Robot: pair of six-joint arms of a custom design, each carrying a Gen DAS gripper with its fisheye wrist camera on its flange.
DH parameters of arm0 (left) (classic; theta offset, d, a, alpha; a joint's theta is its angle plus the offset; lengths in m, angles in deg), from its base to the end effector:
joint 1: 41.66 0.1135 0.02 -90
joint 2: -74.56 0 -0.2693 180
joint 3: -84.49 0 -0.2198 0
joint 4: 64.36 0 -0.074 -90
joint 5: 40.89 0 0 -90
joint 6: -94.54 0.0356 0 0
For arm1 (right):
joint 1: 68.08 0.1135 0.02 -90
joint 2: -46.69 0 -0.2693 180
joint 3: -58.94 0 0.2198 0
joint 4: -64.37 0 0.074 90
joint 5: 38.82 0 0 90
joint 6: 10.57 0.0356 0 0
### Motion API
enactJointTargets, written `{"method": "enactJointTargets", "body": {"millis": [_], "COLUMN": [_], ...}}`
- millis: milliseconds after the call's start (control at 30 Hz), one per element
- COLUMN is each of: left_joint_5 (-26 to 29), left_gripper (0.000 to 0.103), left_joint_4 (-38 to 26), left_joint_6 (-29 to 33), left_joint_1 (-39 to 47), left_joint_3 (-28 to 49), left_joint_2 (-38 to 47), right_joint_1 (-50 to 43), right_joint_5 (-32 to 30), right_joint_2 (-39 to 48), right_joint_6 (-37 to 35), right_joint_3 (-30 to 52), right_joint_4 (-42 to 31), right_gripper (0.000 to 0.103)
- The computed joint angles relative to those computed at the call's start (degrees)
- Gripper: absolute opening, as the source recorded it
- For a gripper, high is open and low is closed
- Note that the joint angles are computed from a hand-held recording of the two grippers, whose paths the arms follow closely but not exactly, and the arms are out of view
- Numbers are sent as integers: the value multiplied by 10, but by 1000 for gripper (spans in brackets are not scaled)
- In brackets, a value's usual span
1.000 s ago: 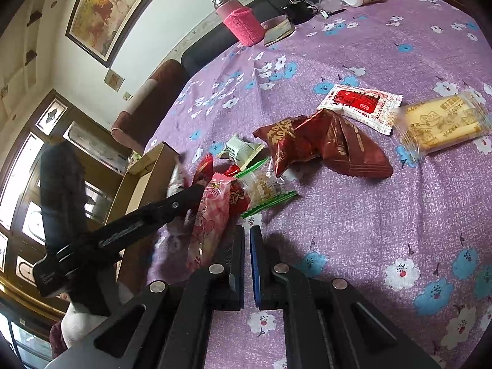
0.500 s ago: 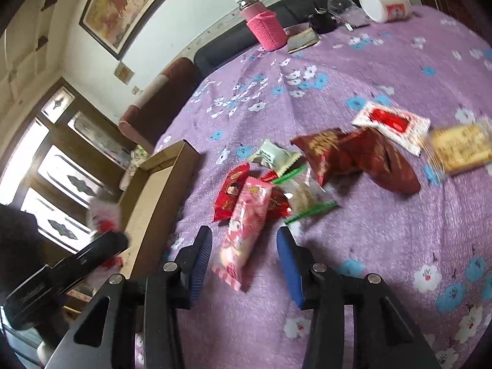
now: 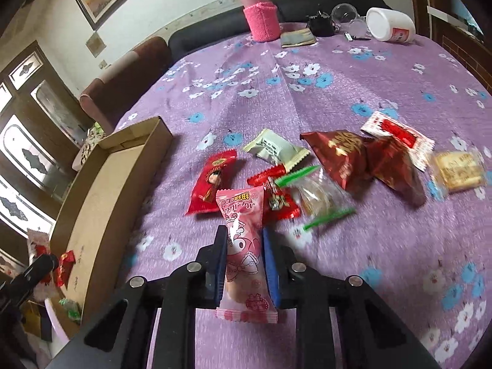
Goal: Organize snacks
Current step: 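Carry both packets into the cardboard tray and open both grippers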
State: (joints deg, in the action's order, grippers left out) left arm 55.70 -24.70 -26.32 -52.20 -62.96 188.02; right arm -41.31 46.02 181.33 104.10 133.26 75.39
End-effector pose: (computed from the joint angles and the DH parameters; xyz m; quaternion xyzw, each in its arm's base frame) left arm 0.2393 -0.0487 0.0714 -0.1371 0.8993 -0.1946 0.3669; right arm 0.3463 0.1783 0.0312 -0.0328 0.9362 0.1888 0.2947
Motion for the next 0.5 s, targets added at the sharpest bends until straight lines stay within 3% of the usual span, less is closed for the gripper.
{"method": "enactJointTargets", "body": {"millis": [133, 267, 500], "left_joint_5": [-3, -3, -18], "left_gripper": [23, 24, 24], "left_joint_4": [8, -2, -35], "left_joint_6": [6, 4, 8], "left_joint_1": [21, 34, 38], "left_joint_3": [-9, -1, 6], "left_joint_2": [13, 37, 33], "right_joint_1": [-2, 17, 86], "right_joint_5": [-9, -50, -119], "right_joint_2": [-55, -102, -83], "right_joint_6": [15, 19, 24], "right_joint_3": [-79, -100, -1], "right_joint_4": [52, 57, -9], "right_gripper": [24, 24, 24]}}
